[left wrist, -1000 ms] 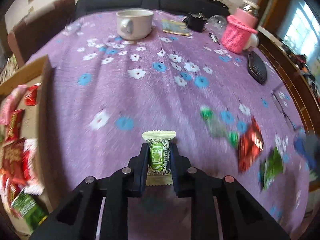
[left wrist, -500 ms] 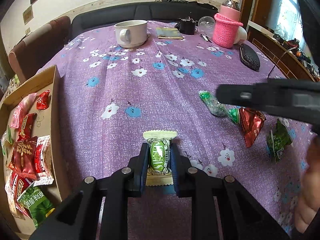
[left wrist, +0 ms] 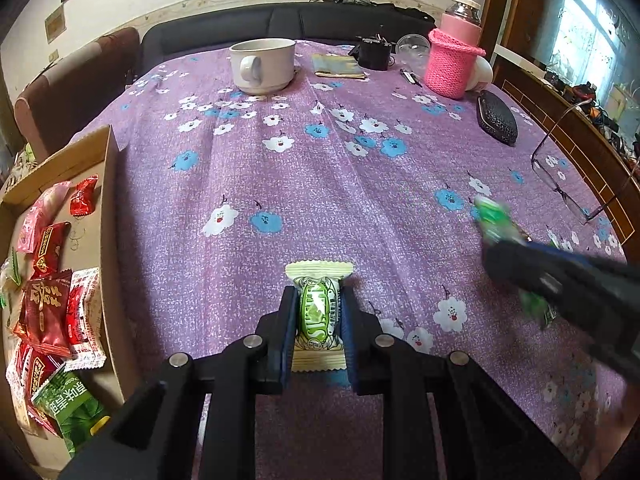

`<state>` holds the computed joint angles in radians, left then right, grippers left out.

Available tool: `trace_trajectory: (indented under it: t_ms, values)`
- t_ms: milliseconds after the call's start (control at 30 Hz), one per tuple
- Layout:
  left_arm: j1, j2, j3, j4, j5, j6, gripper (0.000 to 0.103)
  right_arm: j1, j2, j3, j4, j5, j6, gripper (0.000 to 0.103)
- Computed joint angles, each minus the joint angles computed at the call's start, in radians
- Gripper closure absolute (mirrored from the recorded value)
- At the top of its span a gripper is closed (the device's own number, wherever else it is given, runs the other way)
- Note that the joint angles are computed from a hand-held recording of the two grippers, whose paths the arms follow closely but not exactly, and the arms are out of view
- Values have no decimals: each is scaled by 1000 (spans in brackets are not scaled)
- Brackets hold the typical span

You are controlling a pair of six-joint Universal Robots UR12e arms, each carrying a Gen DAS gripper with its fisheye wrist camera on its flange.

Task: Organize snacks
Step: 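Grasp the clear green-twist candy with the right gripper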

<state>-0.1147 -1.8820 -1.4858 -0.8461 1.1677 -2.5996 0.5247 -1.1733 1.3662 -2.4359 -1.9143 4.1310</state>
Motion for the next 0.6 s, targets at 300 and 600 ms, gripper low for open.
trace_trajectory:
  t_ms: [300, 600]
  values:
    - [-6, 24, -51, 115, -8, 24, 84, -5, 2, 32, -43, 8, 14, 83]
    - [1, 42, -89, 233, -42, 18, 84, -2, -5, 44, -60, -8, 39, 82]
